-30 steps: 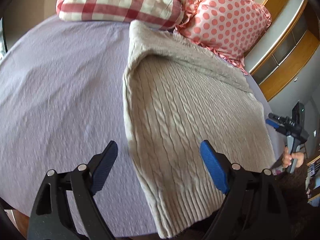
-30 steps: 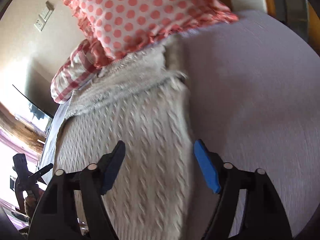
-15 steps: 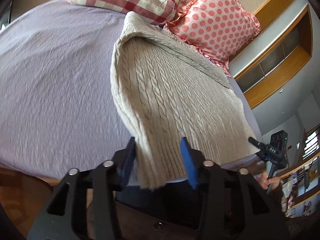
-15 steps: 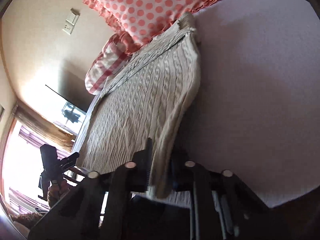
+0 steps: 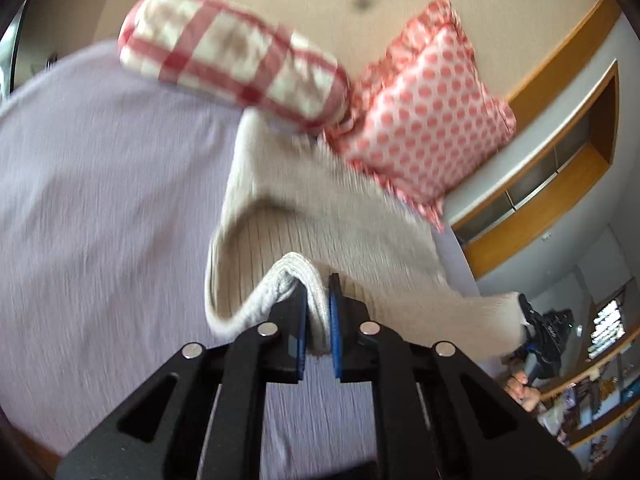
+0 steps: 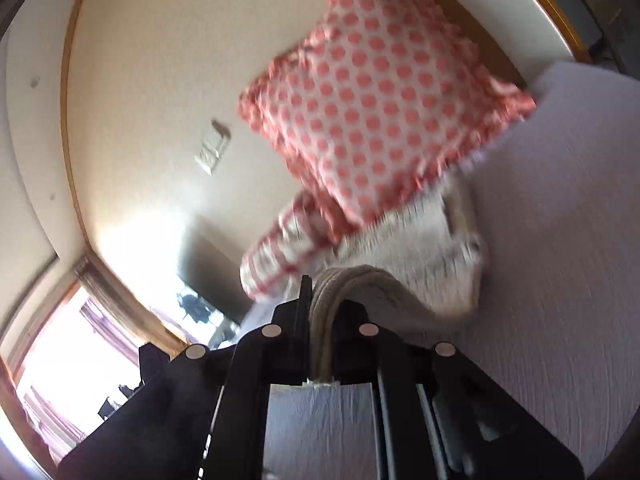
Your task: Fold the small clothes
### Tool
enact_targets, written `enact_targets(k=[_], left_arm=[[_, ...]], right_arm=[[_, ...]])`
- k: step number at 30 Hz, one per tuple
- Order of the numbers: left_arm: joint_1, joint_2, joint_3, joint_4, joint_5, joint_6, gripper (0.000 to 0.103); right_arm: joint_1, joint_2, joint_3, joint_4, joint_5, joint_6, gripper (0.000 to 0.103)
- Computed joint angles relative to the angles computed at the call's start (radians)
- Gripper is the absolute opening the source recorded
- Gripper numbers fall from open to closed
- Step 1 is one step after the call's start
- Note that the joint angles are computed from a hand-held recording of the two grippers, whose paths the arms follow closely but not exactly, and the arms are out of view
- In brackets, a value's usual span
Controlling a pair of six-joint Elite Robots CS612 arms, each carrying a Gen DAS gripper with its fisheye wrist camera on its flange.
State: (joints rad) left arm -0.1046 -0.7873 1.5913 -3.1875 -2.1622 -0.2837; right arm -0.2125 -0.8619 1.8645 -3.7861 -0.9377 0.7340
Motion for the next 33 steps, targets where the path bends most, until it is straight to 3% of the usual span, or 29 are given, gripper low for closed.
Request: enact_targets(k=[5, 11, 13, 15, 17, 19, 21, 23, 24, 25, 27, 29, 31, 33], left_arm=[[-0.038, 0.083, -0.232, 0.121, 0.161, 0.003, 0.009], [-0.075, 0.253, -0.554, 0.358, 0.303, -0.01, 0.009], [-0.082, 0.313, -0.657, 0.452, 0.336, -0.022, 0.009], [-0.088, 0.352, -0.723, 0.531, 0.366, -0.033, 0.01], [-0.087, 0.375, -0.762, 0.566, 0.35, -0.039, 0.013], [-0.083, 0.374, -0.765, 0.564, 0.321, -0.029, 0.02], [-0.075, 0.367, -0.761, 0.545, 0.287, -0.029, 0.032], [-0.075, 0.337, -0.71, 0.465, 0.316, -0.028, 0.054], [-0.075, 0.313, -0.669, 0.41, 0.342, -0.014, 0.064], [-0.075, 0.296, -0.64, 0.373, 0.341, 0.006, 0.067], [-0.068, 0.268, -0.593, 0.34, 0.284, 0.044, 0.069], [-0.064, 0.249, -0.554, 0.325, 0.217, 0.07, 0.073], [-0.064, 0.244, -0.532, 0.319, 0.16, 0.093, 0.082], [-0.075, 0.252, -0.539, 0.373, 0.17, 0.107, 0.083]], right_arm=[[0.016, 0.096, -0.201, 0.104, -0.09, 0.069, 0.008], [0.043, 0.228, -0.429, 0.37, -0.235, 0.067, 0.008], [0.05, 0.261, -0.501, 0.518, -0.301, 0.054, 0.008], [0.051, 0.285, -0.559, 0.666, -0.31, 0.045, 0.009], [0.051, 0.296, -0.595, 0.775, -0.302, 0.051, 0.013], [0.046, 0.302, -0.601, 0.752, -0.273, 0.056, 0.03], [0.044, 0.298, -0.586, 0.662, -0.265, 0.044, 0.077], [0.05, 0.272, -0.544, 0.558, -0.334, 0.031, 0.095], [0.049, 0.265, -0.526, 0.493, -0.328, 0.028, 0.095], [0.044, 0.255, -0.505, 0.435, -0.291, 0.014, 0.095], [0.043, 0.23, -0.475, 0.428, -0.223, -0.034, 0.095], [0.044, 0.21, -0.452, 0.472, -0.138, -0.098, 0.095], [0.055, 0.19, -0.436, 0.581, -0.075, -0.191, 0.095], [0.066, 0.184, -0.436, 0.679, -0.059, -0.238, 0.095]])
